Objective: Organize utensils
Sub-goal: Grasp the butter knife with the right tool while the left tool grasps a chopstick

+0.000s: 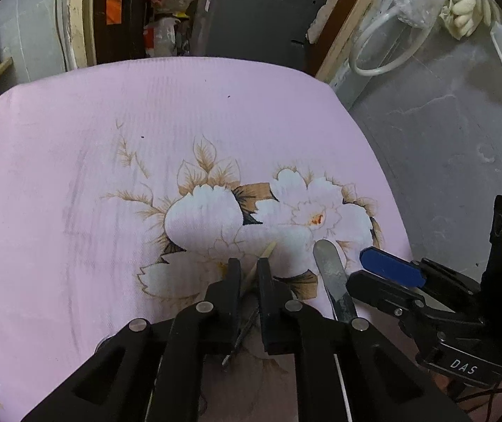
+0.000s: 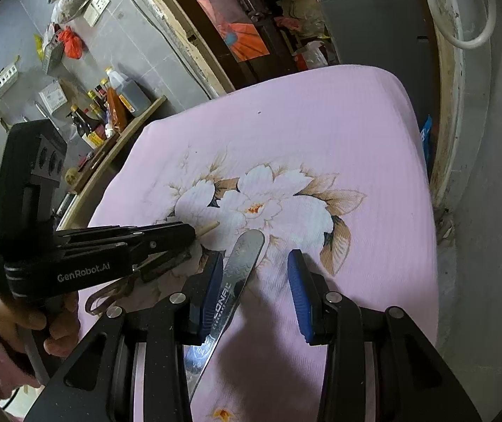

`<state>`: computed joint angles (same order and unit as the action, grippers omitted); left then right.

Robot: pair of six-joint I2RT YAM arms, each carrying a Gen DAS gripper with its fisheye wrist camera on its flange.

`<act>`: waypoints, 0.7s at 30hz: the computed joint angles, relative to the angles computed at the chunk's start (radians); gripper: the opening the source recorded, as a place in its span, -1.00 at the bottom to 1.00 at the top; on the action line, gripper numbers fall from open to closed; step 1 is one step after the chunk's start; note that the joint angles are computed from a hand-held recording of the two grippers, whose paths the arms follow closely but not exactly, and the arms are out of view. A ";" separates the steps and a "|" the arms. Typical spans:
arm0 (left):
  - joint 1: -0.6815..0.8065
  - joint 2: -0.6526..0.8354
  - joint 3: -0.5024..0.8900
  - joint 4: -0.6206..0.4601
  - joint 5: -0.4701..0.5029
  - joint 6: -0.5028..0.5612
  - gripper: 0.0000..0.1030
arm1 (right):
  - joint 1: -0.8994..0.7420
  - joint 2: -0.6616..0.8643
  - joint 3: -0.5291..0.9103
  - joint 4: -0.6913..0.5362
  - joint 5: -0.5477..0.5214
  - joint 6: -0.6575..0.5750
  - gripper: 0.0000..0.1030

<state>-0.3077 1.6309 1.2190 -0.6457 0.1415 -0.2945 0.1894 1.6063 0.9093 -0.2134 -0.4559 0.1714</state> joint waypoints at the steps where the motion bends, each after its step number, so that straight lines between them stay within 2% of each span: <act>1: -0.004 0.007 0.010 -0.010 -0.004 0.009 -0.80 | -0.001 -0.001 -0.003 0.000 -0.001 -0.001 -0.33; 9: -0.038 0.056 0.100 -0.096 -0.062 0.081 -0.78 | 0.016 -0.002 0.040 -0.105 0.034 -0.032 -0.33; 13: 0.012 0.058 0.096 -0.091 0.024 0.043 -0.78 | 0.030 -0.006 0.069 -0.183 0.040 -0.062 -0.33; 18: 0.064 0.040 0.050 -0.044 0.117 -0.017 -0.78 | 0.082 -0.018 0.083 -0.211 0.126 -0.074 -0.32; 19: 0.069 0.037 0.043 -0.038 0.127 -0.025 -0.78 | 0.088 -0.017 0.087 -0.213 0.127 -0.074 -0.36; 21: 0.077 0.034 0.035 -0.031 0.140 -0.037 -0.78 | 0.099 0.007 0.109 -0.233 0.085 -0.068 -0.64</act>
<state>-0.2308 1.6649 1.2540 -0.6769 0.2810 -0.3317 0.2879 1.6130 1.0179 -0.4468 -0.3705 0.1036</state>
